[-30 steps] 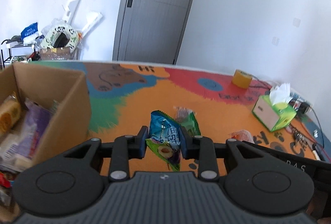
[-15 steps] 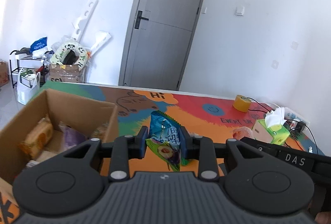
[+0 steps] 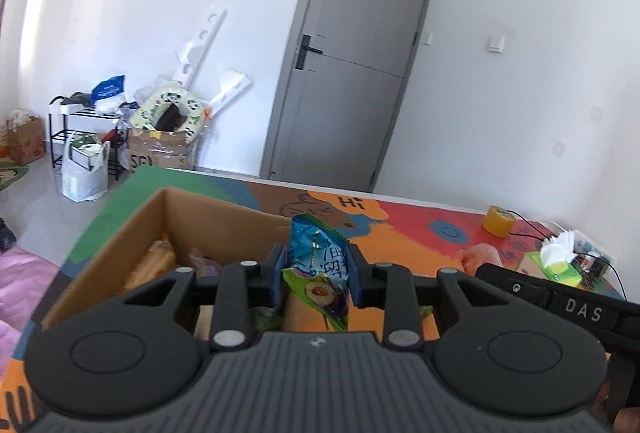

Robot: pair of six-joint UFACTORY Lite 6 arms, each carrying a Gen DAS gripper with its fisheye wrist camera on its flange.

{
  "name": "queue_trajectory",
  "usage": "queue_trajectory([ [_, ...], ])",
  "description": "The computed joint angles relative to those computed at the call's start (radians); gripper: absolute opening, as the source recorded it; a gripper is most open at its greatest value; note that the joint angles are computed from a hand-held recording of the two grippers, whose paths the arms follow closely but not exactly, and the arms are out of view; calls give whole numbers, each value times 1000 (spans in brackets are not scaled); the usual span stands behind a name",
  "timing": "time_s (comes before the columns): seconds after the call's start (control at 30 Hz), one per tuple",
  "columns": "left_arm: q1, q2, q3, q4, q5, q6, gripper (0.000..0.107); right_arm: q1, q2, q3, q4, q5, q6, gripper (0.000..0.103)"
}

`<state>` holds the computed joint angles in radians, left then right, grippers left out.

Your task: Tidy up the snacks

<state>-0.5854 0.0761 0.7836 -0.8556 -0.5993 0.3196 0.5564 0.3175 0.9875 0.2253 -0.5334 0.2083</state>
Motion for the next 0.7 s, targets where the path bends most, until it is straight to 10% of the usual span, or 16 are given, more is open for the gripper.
queue_trajectory([
  [0.27, 94, -82, -82, 30, 13, -29, 30, 34, 65, 98, -87, 21, 44, 4],
  [0.7, 240, -106, -141, 82, 75, -85, 34, 35, 117, 89, -159, 114, 158, 20],
])
